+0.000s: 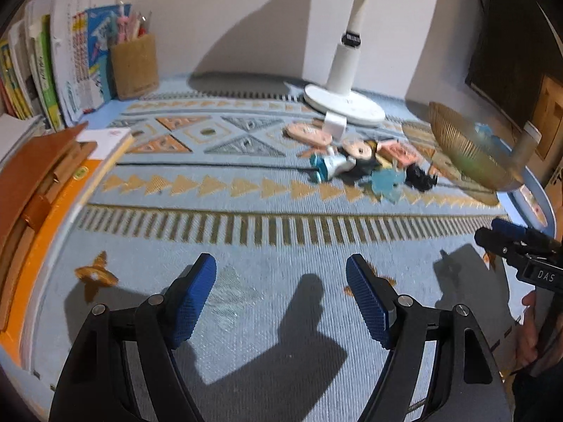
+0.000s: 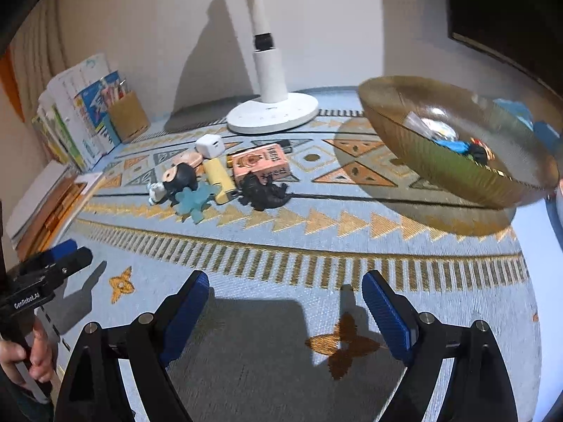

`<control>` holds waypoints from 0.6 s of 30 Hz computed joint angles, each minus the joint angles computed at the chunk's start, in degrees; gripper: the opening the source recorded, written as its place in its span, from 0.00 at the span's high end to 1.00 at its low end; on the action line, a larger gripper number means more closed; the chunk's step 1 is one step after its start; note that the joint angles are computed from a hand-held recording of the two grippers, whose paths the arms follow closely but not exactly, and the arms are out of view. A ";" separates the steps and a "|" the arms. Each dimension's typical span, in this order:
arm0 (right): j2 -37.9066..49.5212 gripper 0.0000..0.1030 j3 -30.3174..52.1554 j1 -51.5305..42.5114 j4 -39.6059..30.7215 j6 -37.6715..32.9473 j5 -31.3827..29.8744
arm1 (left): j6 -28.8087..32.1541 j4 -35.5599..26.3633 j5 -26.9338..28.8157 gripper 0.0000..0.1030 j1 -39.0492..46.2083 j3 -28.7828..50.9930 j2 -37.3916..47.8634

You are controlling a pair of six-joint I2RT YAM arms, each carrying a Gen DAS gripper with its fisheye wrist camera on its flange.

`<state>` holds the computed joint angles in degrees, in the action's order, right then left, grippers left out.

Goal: Organize rigid objects
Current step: 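Grasp the white-coated chibi figure with the left tool while the right tool grasps the black dinosaur figure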

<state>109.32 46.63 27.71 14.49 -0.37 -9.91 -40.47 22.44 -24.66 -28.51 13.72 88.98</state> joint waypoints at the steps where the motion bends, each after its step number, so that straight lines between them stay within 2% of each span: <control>1: -0.06 0.15 -0.21 0.26 0.27 -0.17 0.49 | 0.37 -0.20 0.59 0.27 0.28 0.28 0.19; 4: -0.10 0.15 -0.15 0.57 0.09 -0.84 0.59 | 3.27 -0.91 1.63 0.27 0.81 0.89 -0.96; 6: 0.24 0.15 0.57 0.44 -0.91 -1.44 -0.33 | 9.14 -6.76 1.93 0.27 1.21 4.11 -2.69; 10: 1.80 0.15 3.33 0.14 -4.75 -2.13 -1.86 | 21.24 -12.69 4.10 0.27 3.56 9.70 -3.90; 13: 2.99 0.15 6.38 0.23 -8.71 -2.53 -2.02 | 28.20 -13.73 6.65 0.27 6.78 14.28 -0.59; 18: 4.45 0.15 13.69 2.52 -15.30 -6.63 3.42 | 34.80 -11.99 13.90 0.27 12.47 20.88 7.26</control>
